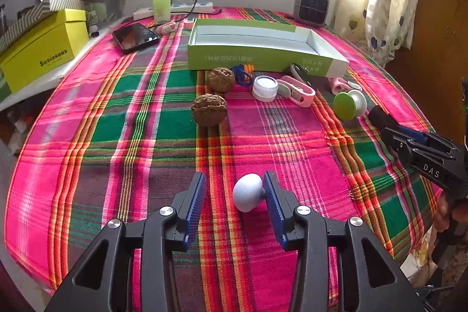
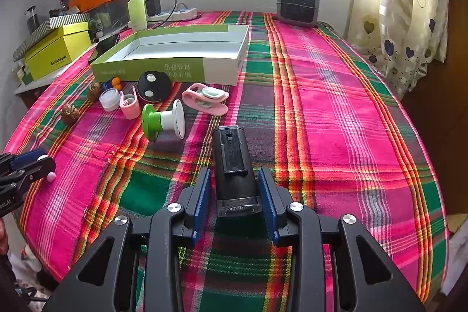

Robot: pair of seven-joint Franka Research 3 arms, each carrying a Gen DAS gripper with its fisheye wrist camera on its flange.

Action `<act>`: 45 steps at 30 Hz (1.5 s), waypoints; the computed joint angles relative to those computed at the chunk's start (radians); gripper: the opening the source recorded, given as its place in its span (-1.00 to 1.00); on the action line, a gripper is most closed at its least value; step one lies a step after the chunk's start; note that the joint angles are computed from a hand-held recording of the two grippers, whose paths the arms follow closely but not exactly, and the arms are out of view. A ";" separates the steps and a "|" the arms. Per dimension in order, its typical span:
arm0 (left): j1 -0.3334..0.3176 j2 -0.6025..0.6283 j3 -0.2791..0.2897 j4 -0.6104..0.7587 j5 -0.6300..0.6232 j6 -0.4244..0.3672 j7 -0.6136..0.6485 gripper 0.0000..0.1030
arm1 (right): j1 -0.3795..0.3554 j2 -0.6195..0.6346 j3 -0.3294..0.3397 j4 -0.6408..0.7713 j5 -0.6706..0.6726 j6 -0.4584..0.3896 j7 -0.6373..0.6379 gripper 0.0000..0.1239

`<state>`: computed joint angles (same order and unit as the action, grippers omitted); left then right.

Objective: Organize objects
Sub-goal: 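Lift the flashlight with the right tool while the left tool lifts the knob toward the box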

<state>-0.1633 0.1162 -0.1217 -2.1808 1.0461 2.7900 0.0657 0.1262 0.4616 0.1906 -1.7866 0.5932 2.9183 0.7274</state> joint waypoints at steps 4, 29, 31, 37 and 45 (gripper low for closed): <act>-0.002 0.000 0.001 -0.002 0.005 0.006 -0.007 -0.23 | -0.001 0.001 0.001 0.001 0.000 0.002 -0.001 -0.44; -0.013 0.013 0.003 0.002 0.033 0.081 0.033 -0.13 | -0.006 0.006 0.010 0.002 0.005 0.017 -0.009 -0.44; -0.017 0.015 0.003 0.007 0.035 0.070 0.040 -0.13 | -0.009 0.006 0.012 0.001 0.007 0.018 -0.011 -0.44; -0.026 0.024 0.002 0.021 0.041 0.042 0.066 -0.13 | -0.008 0.006 0.013 -0.001 0.010 0.024 -0.011 -0.44; -0.026 0.022 0.005 0.020 0.057 0.032 0.050 -0.43 | -0.014 0.004 0.021 -0.007 0.015 0.032 -0.018 -0.44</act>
<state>-0.1891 0.1382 -0.1166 -2.1613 1.1030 2.8220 0.1155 0.1123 0.4660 0.2119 -1.7933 0.6086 2.9502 0.7097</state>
